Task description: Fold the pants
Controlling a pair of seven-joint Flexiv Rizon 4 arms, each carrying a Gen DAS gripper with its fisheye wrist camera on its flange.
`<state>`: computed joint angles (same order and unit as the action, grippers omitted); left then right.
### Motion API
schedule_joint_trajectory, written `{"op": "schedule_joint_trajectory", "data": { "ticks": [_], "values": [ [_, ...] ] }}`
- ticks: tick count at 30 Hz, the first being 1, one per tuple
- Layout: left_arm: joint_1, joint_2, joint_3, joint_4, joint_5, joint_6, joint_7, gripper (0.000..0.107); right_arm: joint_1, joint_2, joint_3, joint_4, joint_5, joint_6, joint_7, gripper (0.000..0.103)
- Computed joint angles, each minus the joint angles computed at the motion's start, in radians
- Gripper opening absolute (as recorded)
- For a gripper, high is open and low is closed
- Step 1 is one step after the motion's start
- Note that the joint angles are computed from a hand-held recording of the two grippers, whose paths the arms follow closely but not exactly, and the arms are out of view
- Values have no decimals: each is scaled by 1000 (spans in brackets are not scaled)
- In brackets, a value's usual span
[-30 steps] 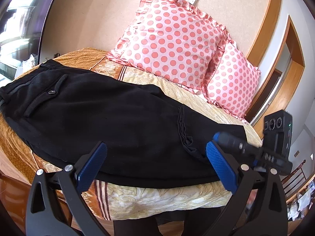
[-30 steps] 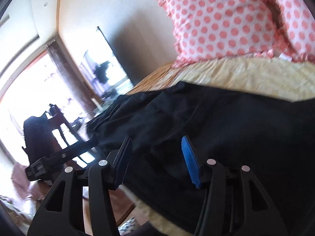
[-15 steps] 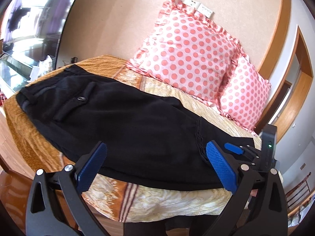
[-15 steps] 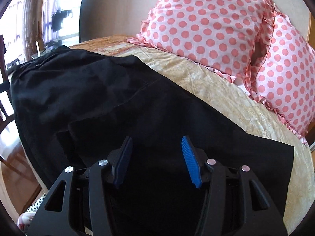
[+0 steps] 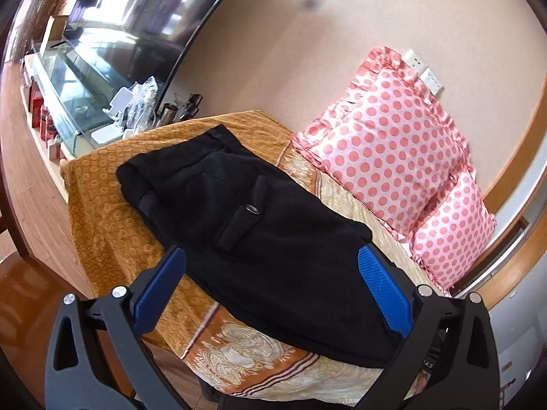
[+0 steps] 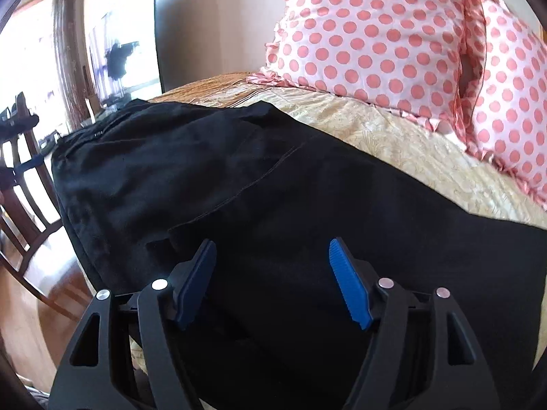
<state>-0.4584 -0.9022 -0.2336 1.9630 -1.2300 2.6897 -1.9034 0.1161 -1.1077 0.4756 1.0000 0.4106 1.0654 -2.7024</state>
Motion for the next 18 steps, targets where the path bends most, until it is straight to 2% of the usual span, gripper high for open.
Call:
{"op": "schedule_joint_trajectory", "data": {
  "ticks": [2,5,7,9,12,18],
  "values": [
    [23,20,0,57,27,-10,-91,101,-20,-2,13,-18,12,-57,16,76],
    [81,45,26,166,188,-26,-327,101,-29,10,14,2,35,-58,-5,81],
    [137,47,49,225,341,-17,-509,101,-29,18,12,20,46,-49,-18,82],
    [171,40,65,249,425,-10,-621,101,-21,17,6,18,47,-41,-23,83],
    [190,30,92,266,496,7,-699,100,-16,10,2,1,49,-58,-11,83],
    [224,34,110,263,579,-19,-744,101,-2,-4,-13,-32,49,-73,-1,84]
  ]
}}
